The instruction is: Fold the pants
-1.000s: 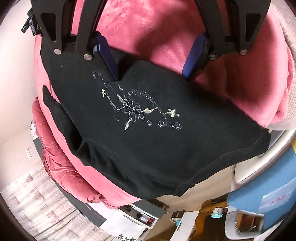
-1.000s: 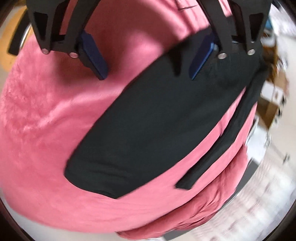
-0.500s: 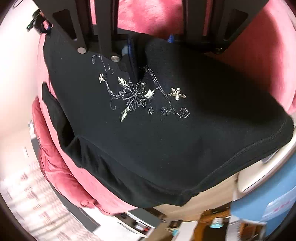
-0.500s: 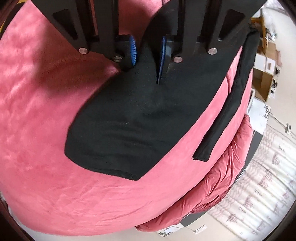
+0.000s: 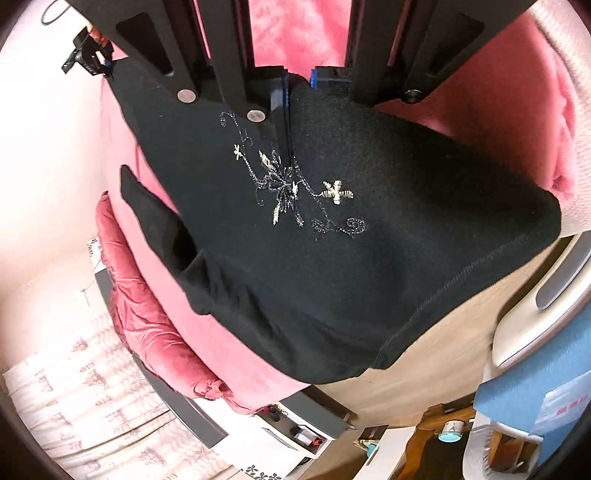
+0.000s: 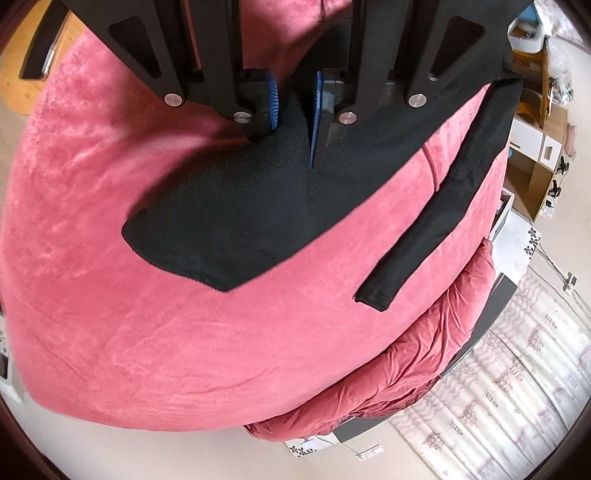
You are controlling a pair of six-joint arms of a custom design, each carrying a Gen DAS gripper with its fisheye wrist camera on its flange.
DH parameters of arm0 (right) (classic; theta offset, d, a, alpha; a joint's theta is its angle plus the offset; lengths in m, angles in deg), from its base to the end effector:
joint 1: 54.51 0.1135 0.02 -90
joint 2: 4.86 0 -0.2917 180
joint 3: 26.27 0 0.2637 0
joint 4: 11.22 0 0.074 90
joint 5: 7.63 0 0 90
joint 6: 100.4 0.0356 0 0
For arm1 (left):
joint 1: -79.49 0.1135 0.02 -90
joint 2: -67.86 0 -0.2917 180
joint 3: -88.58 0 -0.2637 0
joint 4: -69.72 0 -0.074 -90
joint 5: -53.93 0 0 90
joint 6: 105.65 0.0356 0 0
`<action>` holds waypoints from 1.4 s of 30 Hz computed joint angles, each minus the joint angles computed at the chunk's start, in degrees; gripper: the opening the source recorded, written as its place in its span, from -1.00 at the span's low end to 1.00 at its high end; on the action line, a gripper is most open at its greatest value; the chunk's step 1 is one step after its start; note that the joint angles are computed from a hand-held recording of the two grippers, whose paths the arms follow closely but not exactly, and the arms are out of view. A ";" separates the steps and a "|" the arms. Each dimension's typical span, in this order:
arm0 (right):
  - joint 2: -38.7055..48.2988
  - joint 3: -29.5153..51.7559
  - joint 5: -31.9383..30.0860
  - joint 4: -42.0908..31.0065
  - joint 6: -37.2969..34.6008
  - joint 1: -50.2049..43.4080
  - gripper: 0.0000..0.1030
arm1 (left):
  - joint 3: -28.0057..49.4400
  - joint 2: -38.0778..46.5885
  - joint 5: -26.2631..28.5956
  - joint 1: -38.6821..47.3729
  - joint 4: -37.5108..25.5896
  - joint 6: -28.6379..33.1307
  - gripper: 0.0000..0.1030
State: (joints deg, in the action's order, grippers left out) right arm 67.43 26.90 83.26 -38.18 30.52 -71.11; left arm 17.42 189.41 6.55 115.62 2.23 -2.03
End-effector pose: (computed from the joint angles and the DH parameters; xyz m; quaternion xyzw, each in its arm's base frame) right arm 0.2456 -0.0738 0.2261 0.4488 0.8116 0.0717 0.3671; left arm 0.3752 0.2440 0.2053 -0.1507 0.9164 -0.2950 0.2245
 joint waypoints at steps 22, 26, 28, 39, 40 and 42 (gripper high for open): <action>-16.04 -8.42 4.68 -12.66 -7.06 -4.43 -0.27 | -16.86 -17.46 -1.51 1.39 4.59 19.38 -0.37; -10.86 -4.25 3.61 -9.61 -7.90 -3.41 -0.06 | -11.98 -14.52 0.94 -2.48 1.26 14.85 -0.27; -5.75 -1.48 1.92 -6.91 -7.31 -2.59 -0.04 | -8.66 -12.09 1.31 -5.70 0.56 8.34 -0.27; 33.63 31.04 -7.87 -1.94 -6.30 0.72 0.08 | -12.49 -17.78 -14.88 5.11 1.41 1.26 -0.28; 37.15 35.09 -7.74 -2.78 -5.56 0.72 0.08 | -12.24 -18.14 -13.74 5.69 2.19 -0.76 -0.28; 43.30 43.05 -8.29 -4.37 -3.96 0.52 0.08 | -11.26 -18.50 -9.74 4.57 3.06 -2.73 -0.28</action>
